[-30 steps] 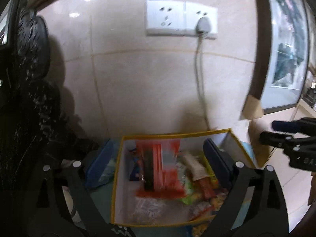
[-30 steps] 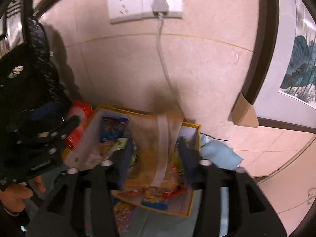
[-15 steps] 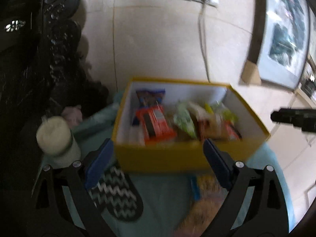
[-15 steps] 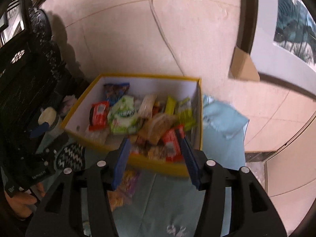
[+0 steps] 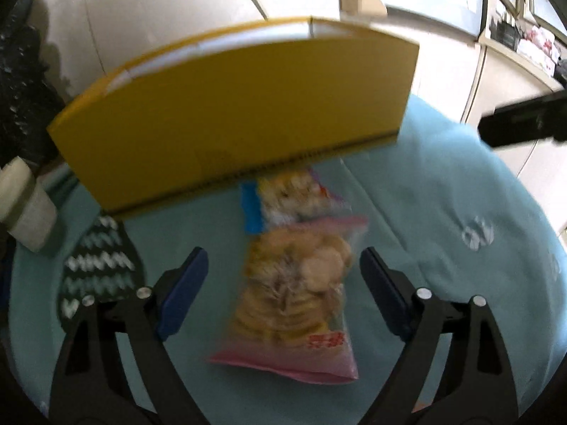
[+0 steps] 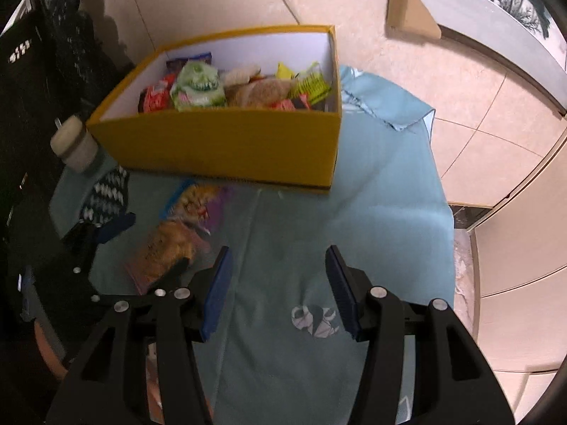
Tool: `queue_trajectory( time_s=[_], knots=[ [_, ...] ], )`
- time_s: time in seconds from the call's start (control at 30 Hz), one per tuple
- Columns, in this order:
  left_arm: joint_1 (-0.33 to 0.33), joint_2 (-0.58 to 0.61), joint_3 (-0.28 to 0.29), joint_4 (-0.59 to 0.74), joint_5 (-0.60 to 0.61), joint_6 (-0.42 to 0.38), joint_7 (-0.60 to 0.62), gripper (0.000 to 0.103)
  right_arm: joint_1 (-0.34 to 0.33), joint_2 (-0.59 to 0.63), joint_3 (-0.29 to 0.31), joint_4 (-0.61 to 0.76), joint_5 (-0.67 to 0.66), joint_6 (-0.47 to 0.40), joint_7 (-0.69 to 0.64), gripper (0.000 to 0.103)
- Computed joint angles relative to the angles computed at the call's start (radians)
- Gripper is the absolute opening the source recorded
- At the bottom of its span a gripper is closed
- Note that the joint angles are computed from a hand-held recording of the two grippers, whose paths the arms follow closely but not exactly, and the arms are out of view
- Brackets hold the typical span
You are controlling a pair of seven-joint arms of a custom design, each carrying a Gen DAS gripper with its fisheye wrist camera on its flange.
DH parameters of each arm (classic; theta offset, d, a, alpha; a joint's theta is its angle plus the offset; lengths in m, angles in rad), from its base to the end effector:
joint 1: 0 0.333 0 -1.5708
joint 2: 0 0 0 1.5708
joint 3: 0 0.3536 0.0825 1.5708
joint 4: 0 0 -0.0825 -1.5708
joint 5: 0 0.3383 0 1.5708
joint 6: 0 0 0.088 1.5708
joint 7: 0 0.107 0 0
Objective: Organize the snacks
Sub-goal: 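Grasp the clear cookie bag with the left gripper while the right grasps the blue-purple candy bag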
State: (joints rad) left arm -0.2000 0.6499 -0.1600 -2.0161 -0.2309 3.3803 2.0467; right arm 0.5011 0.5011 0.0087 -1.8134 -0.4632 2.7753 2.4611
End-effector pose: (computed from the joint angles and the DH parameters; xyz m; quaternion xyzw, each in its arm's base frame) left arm 0.6145 -0.1876 0.2788 -0.4688 0.8113 -0.2693 0.2224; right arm 0.5760 0.3434 0.3752 -0.6879 0.6791 -0.1456 0.2110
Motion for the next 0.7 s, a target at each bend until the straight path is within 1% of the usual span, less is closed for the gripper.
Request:
queue_trajectory(
  time_s=[0.03, 0.07, 0.1, 0.13, 0.17, 0.2, 0.23, 0.27, 0.3, 0.33, 0.37, 0.4, 0.43, 0.47, 0.5, 0.53, 0.6, 0.63, 0.67, 0.7],
  knots=[
    [-0.024, 0.005, 0.028, 0.005, -0.008, -0.012, -0.001, 0.089, 0.001, 0.008, 0.003, 0.012, 0.002, -0.006, -0.005, 0.054],
    [-0.030, 0.012, 0.039, 0.008, -0.017, -0.023, 0.002, 0.089, -0.003, 0.024, 0.012, 0.039, 0.010, -0.015, -0.021, 0.054],
    [-0.001, 0.016, 0.016, 0.007, -0.009, -0.031, -0.004, 0.086, -0.010, 0.042, 0.025, 0.065, 0.024, -0.025, -0.042, 0.054],
    [0.057, 0.015, -0.038, 0.002, 0.004, -0.032, -0.010, 0.060, -0.020, 0.070, 0.044, 0.105, 0.047, -0.042, -0.072, 0.054],
    [0.080, 0.013, -0.058, -0.007, 0.016, -0.024, -0.002, 0.056, -0.027, 0.089, 0.056, 0.129, 0.068, -0.049, -0.095, 0.054],
    [0.078, 0.008, -0.056, -0.017, -0.009, -0.008, 0.038, 0.052, -0.035, 0.109, 0.071, 0.156, 0.091, -0.056, -0.122, 0.054],
    [0.111, 0.001, -0.074, -0.032, 0.037, -0.012, 0.009, 0.050, -0.040, 0.131, 0.083, 0.188, 0.112, -0.064, -0.148, 0.054],
    [0.148, -0.001, -0.105, -0.042, 0.048, -0.011, 0.008, 0.050, -0.043, 0.161, 0.095, 0.230, 0.132, -0.076, -0.178, 0.054],
    [0.158, -0.004, -0.107, -0.056, 0.052, 0.004, 0.007, 0.050, -0.041, 0.189, 0.100, 0.272, 0.149, -0.087, -0.202, 0.054],
    [0.142, -0.009, -0.079, -0.075, 0.042, 0.039, 0.002, 0.050, -0.038, 0.216, 0.104, 0.311, 0.165, -0.097, -0.221, 0.054],
    [0.155, -0.010, -0.085, -0.087, 0.039, 0.056, -0.009, 0.051, -0.037, 0.237, 0.108, 0.341, 0.184, -0.104, -0.238, 0.054],
    [0.192, -0.011, -0.103, -0.096, 0.068, 0.065, -0.065, 0.050, -0.037, 0.260, 0.113, 0.373, 0.205, -0.111, -0.251, 0.054],
    [0.194, -0.010, -0.104, -0.093, 0.027, 0.063, -0.055, 0.051, -0.035, 0.284, 0.115, 0.411, 0.225, -0.128, -0.261, 0.054],
    [0.198, -0.010, -0.102, -0.092, 0.025, 0.061, -0.068, 0.051, -0.032, 0.319, 0.119, 0.466, 0.251, -0.160, -0.267, 0.055],
    [0.201, -0.009, -0.098, -0.089, 0.021, 0.059, -0.083, 0.051, -0.029, 0.343, 0.119, 0.502, 0.270, -0.173, -0.270, 0.055],
    [0.183, -0.010, -0.080, -0.088, 0.016, 0.056, -0.088, 0.052, -0.023, 0.374, 0.116, 0.549, 0.289, -0.186, -0.266, 0.057],
    [0.109, -0.012, -0.010, -0.079, -0.007, 0.044, -0.085, 0.054, 0.002, 0.410, 0.086, 0.611, 0.296, -0.209, -0.246, 0.061],
    [0.075, -0.011, 0.022, -0.075, -0.023, 0.045, -0.085, 0.058, 0.009, 0.428, 0.080, 0.639, 0.300, -0.218, -0.241, 0.063],
    [0.056, -0.009, 0.043, -0.069, -0.039, 0.040, -0.089, 0.061, 0.017, 0.461, 0.074, 0.695, 0.304, -0.253, -0.239, 0.064],
    [0.050, -0.007, 0.053, -0.060, -0.055, 0.026, -0.100, 0.071, 0.026, 0.486, 0.066, 0.742, 0.304, -0.287, -0.241, 0.064]
  ],
)
